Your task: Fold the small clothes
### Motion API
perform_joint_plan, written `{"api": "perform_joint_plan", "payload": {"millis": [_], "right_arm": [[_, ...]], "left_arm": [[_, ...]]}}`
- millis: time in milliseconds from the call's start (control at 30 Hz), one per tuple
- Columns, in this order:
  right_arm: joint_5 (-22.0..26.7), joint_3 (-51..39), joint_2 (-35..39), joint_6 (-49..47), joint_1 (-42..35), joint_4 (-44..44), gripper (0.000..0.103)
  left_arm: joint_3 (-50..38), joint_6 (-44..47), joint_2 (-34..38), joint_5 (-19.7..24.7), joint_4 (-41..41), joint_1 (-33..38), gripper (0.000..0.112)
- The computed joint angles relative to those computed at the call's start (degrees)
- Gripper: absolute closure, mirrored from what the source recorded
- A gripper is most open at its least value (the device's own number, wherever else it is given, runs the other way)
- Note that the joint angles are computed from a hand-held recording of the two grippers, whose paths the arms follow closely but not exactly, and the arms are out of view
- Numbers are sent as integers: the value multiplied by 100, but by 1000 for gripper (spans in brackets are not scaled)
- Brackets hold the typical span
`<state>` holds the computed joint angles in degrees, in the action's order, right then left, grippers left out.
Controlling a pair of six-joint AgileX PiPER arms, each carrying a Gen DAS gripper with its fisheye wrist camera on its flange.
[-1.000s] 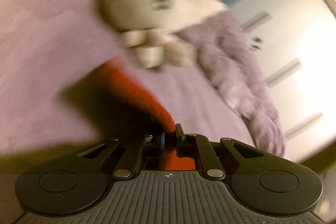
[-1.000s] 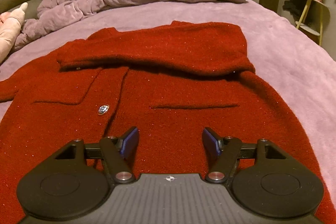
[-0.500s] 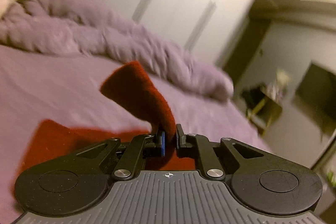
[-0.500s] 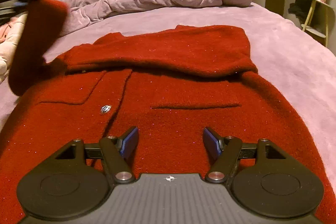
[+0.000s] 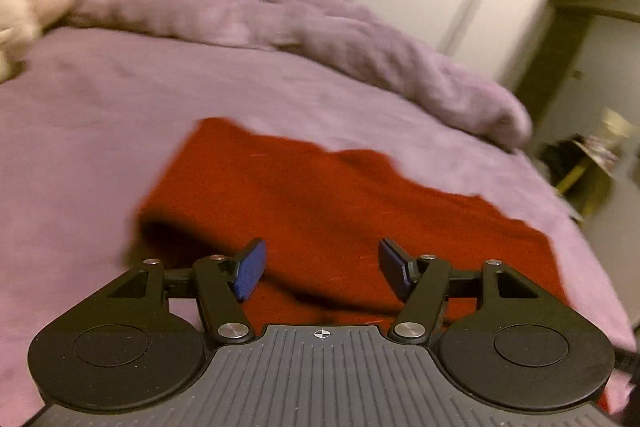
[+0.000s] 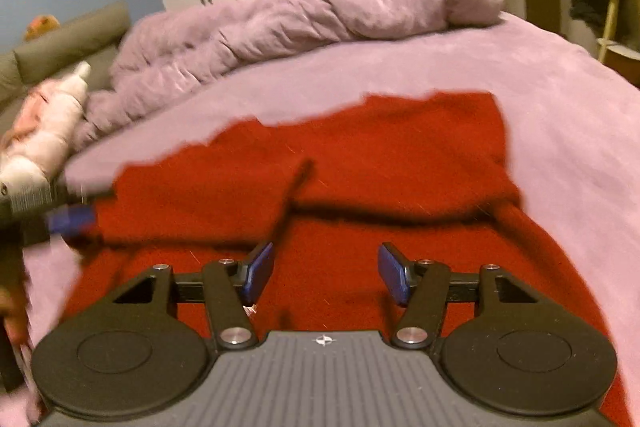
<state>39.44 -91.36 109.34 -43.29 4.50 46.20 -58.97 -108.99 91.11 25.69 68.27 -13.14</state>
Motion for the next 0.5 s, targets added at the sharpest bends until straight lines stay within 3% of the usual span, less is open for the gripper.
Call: {"api": "perform_joint_plan", "payload": {"millis": [67,167,267,333,367,500], "right_arm": [[39,-519,344,576,235,-458,44],[496,-1376,961,1408,395,-805,47],[948,-2042,1442,1881,469,-856,65],[1107,-2346,1623,2099,592,-1118,83],[915,-2240,1530,2003,670,-1275,89],[-729,-1071,627,969,831,-1297,94]], "left_arm": [[67,278,4,66,-339,192,45],[299,260,-86,92,-502,361,45],[440,264,-114,89,-559,513,45],[375,527,-26,128,-751,572,45],[310,744,15,171,-893,595,45],[92,1015,165,581,-894,472,47]]}}
